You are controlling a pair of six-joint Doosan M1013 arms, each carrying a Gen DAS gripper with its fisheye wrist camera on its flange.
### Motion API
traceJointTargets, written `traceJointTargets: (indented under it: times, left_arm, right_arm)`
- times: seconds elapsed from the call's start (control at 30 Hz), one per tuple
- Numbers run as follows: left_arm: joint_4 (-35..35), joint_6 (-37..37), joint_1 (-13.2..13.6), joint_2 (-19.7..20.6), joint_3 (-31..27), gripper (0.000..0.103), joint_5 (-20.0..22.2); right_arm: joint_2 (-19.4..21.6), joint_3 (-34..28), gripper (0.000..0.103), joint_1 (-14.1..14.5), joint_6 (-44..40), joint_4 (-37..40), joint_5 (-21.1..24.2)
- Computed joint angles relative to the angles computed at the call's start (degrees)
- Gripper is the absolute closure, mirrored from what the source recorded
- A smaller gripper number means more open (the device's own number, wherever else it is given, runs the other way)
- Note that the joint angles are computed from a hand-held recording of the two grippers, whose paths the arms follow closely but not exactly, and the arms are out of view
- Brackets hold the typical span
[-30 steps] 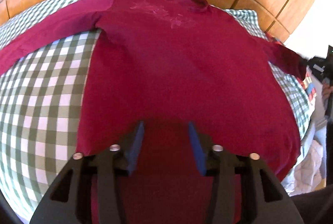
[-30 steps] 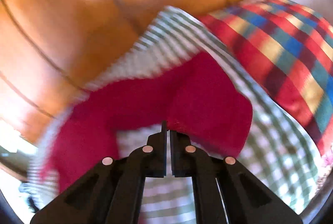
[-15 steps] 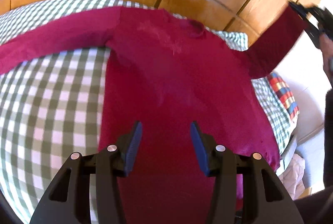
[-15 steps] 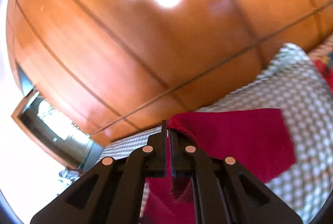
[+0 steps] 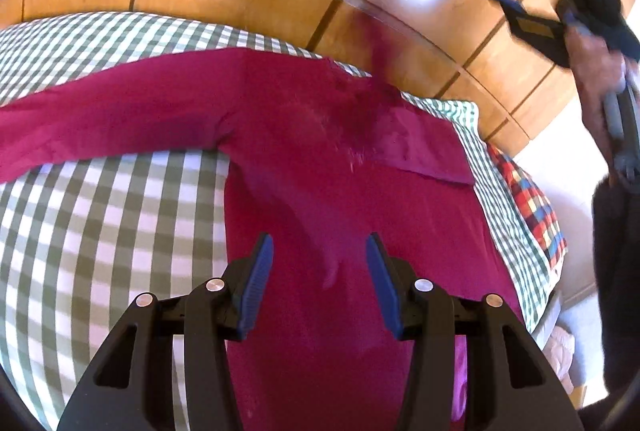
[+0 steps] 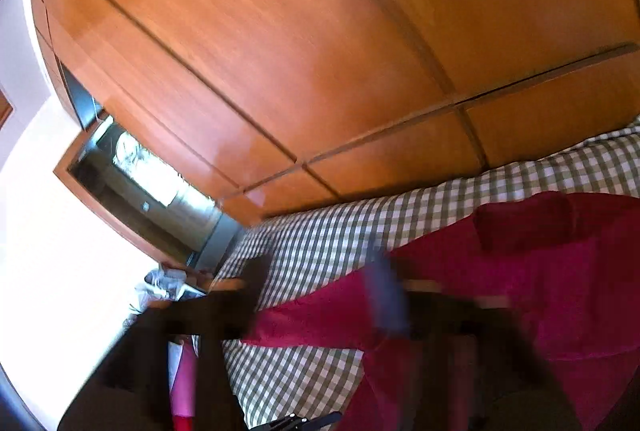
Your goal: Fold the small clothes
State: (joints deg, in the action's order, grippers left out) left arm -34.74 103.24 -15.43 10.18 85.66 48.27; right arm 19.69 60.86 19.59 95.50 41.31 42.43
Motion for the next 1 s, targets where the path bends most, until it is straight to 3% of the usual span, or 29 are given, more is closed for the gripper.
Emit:
traceJointTargets:
  times: [0.07, 0.2, 0.33, 0.43, 0.57, 0.73, 0.83, 1.0]
  left_arm:
    - [-0.2, -0.7, 0.1, 0.9, -1.1, 0.056, 0.1]
    - [0.8, -4.3, 0.3, 3.7, -4.3, 0.055, 0.4]
    - [3.0, -10.2, 0.8, 7.0, -8.1, 0.056, 1.4]
    - [4.4, -14.3, 1.2, 9.9, -11.5, 0.055, 2.6]
    - [8.1, -18.0, 0.6, 13.3, -16.1, 0.056, 5.1]
    - [13.9, -20.9, -1.0, 16.1, -20.2, 0.057, 6.9]
    - [18.1, -21.8, -2.0, 16.3, -21.1, 0.068, 6.8]
    - [22.1, -20.9, -2.7, 14.6, -19.2, 0.068, 4.5]
  right_arm:
    - [-2.3, 3.7, 0.038, -0.9, -0.2, -0.8, -1.4]
    - [-8.4, 13.7, 0.036, -2.5, 7.4, -12.7, -3.4]
    - [-12.3, 21.4, 0.035, -3.5, 22.0, -29.7, -0.1]
    - [-13.4, 25.8, 0.036, -4.1, 30.5, -37.5, 3.9]
    - [-12.9, 27.8, 0.037, -4.4, 33.5, -39.5, 4.5]
    - [-12.2, 27.4, 0.037, -5.0, 34.1, -35.8, -0.7]
    - [-9.5, 23.6, 0.037, -4.4, 35.4, -37.3, -0.4]
    - [-5.1, 19.8, 0.039, -5.7, 35.8, -35.3, 1.6]
